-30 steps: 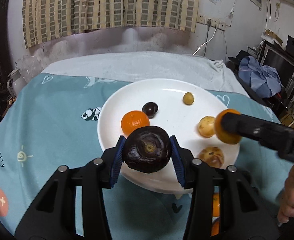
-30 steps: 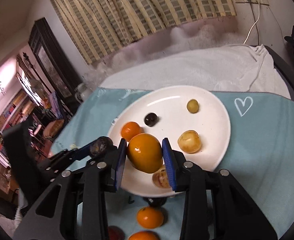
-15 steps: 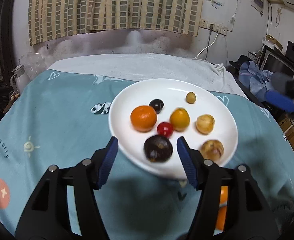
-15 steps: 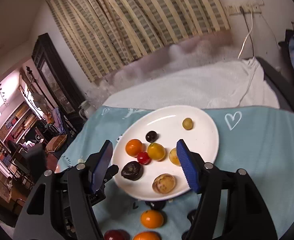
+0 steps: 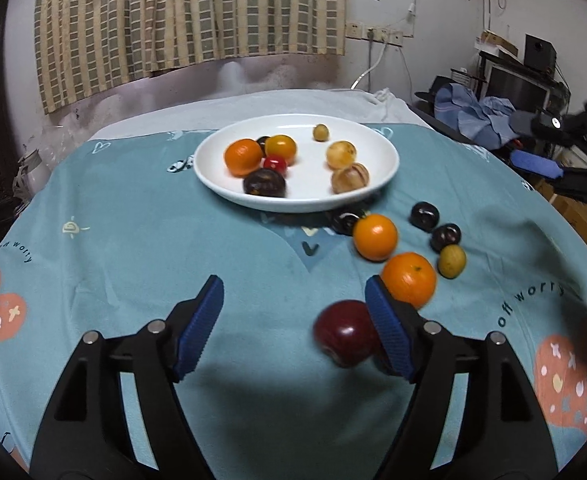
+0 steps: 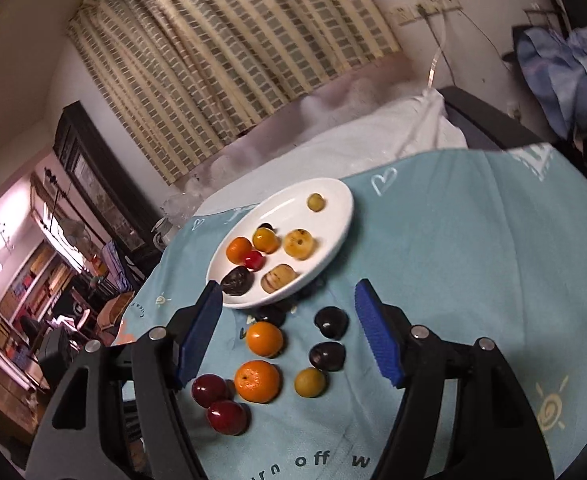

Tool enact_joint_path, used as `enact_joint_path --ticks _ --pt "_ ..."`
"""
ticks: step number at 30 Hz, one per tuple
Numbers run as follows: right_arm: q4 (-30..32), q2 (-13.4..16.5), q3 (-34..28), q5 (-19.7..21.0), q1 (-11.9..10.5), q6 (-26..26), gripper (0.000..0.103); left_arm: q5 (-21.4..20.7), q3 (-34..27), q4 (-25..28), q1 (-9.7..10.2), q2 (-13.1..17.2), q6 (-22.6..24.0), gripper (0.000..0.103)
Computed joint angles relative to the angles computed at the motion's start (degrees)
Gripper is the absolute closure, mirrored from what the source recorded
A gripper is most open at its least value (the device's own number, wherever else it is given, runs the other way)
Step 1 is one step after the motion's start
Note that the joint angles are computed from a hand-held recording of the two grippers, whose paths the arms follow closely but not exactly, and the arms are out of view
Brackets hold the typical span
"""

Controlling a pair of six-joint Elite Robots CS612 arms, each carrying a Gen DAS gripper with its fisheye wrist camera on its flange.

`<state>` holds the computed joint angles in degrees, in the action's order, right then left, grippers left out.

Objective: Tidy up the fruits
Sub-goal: 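Grasp the large red plum from the cluster with the left tool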

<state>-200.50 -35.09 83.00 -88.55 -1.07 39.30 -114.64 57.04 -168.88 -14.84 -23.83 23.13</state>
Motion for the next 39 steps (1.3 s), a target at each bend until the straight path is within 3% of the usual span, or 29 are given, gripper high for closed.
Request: enact_joint_path --ticks 12,18,21,23,30,33,39 --pt "3.3 -0.2 -0.2 -1.0 0.7 -2.1 0.034 1.5 -0.6 5.3 -0.89 0.3 4.7 0.027" --pt "3.3 -0.3 0.1 -1.1 0.5 -1.5 0.034 2.2 -1.9 6.4 -0.30 0.8 4.1 0.022" --pt "2.5 -0.5 0.5 -1.2 0.4 -1.0 0.034 3.4 -3.3 3.9 0.48 1.4 -1.2 0.025" --pt "2.3 -0.5 0.5 -1.2 0.4 -1.2 0.034 1.5 -3.4 2.8 1.15 1.4 -3.3 0.025" --pt "3.3 -0.5 0.1 -1.4 0.7 -2.6 0.034 4.2 -1.0 3.8 0.65 0.5 1.0 0.026" --pt "3.4 -0.5 0.0 -1.5 0.7 -2.6 0.034 2.6 -3.4 7.1 1.21 1.4 -1.5 0.040" --pt "4.1 -0.3 -0.3 -1.6 0.9 -3.7 0.034 2.9 -5.5 10.5 1.33 2.3 -3.0 0.051"
